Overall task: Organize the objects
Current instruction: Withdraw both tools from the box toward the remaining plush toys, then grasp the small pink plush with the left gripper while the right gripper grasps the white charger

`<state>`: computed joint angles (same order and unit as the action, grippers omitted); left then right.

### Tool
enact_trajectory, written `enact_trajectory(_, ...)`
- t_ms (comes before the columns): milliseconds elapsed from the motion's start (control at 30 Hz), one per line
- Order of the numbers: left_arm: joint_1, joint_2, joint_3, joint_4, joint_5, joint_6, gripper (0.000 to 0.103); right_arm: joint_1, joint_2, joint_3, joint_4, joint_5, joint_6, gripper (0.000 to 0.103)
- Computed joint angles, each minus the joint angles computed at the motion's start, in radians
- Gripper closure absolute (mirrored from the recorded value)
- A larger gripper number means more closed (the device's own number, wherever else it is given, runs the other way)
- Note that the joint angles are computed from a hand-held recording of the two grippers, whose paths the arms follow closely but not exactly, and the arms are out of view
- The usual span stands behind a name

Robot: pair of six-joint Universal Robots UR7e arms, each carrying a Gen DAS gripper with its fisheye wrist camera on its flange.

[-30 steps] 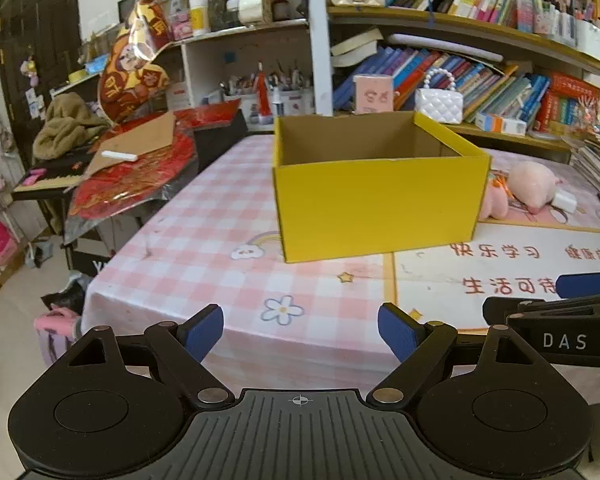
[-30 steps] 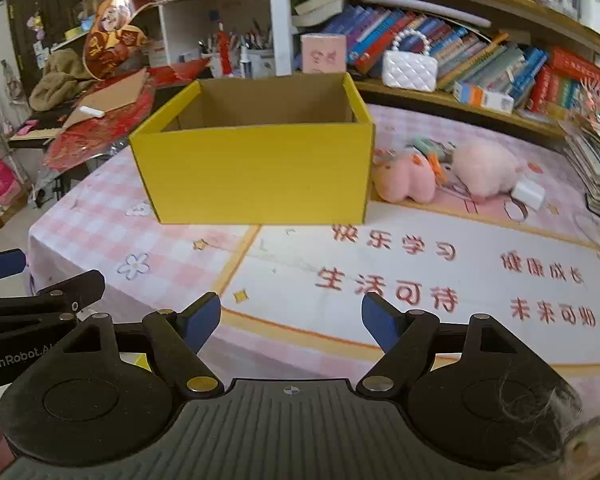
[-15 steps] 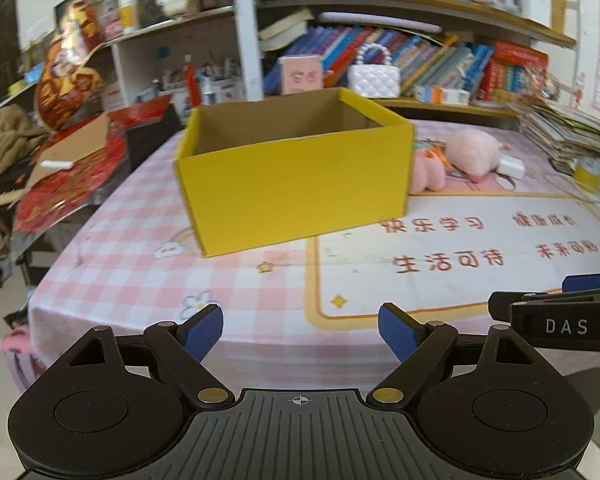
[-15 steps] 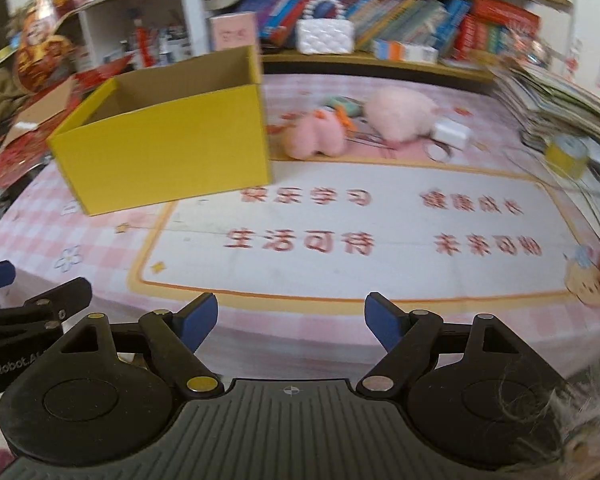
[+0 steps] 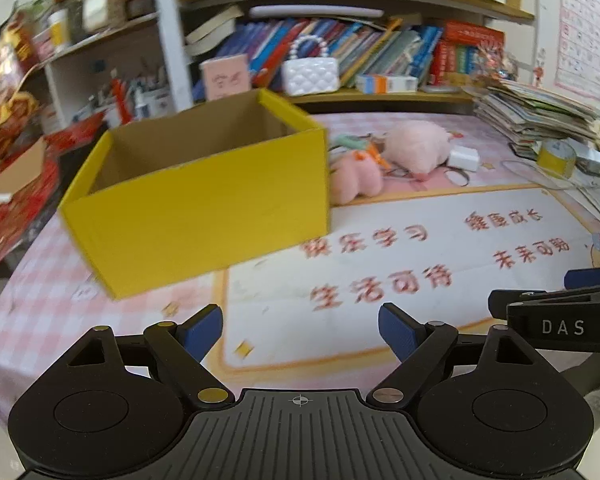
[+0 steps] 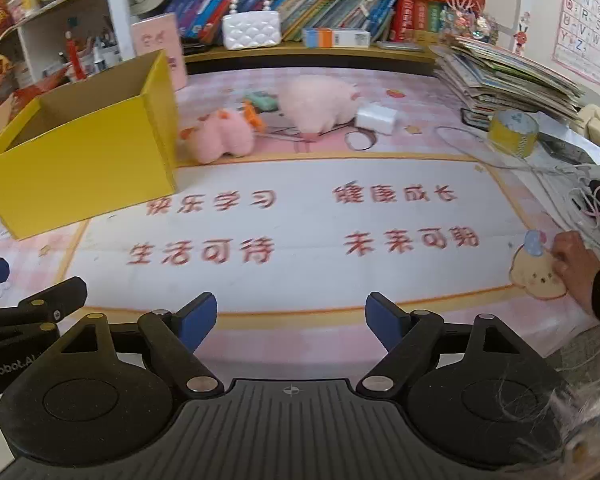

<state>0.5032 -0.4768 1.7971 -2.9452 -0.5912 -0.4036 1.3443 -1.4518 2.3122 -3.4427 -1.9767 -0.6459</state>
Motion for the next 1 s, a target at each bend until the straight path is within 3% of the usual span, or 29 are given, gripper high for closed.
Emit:
enact_trajectory(233,0.025,0.1,-0.167,-0.023,-0.019,0.119,0.016,-0.037,0.009,-0.1,0.052,0.033,-0.02,0.023)
enact_trajectory(600,0.056,0.236,-0.411,0.042,-0.028,0.133,0.017,-0.103,0.044,-0.279,0.183,0.122,-0.028,0.023)
enact_trajectory(733,0.058,0.3,-0.521,0.089,0.014,0.125,0.02,-0.124,0.063,-0.343,0.209,0.173,-0.044,0.023)
enact_trajectory(867,0.07,0.366,-0.667,0.231,0.063,-0.042,0.031,-0.137,0.094,-0.422,0.245,0.204,-0.037,0.023)
enact_trajectory(1000,0.083,0.491,-0.88,0.42,0.2,-0.121,0.032,-0.146,0.124,-0.493,0.277,0.227,-0.041,0.023)
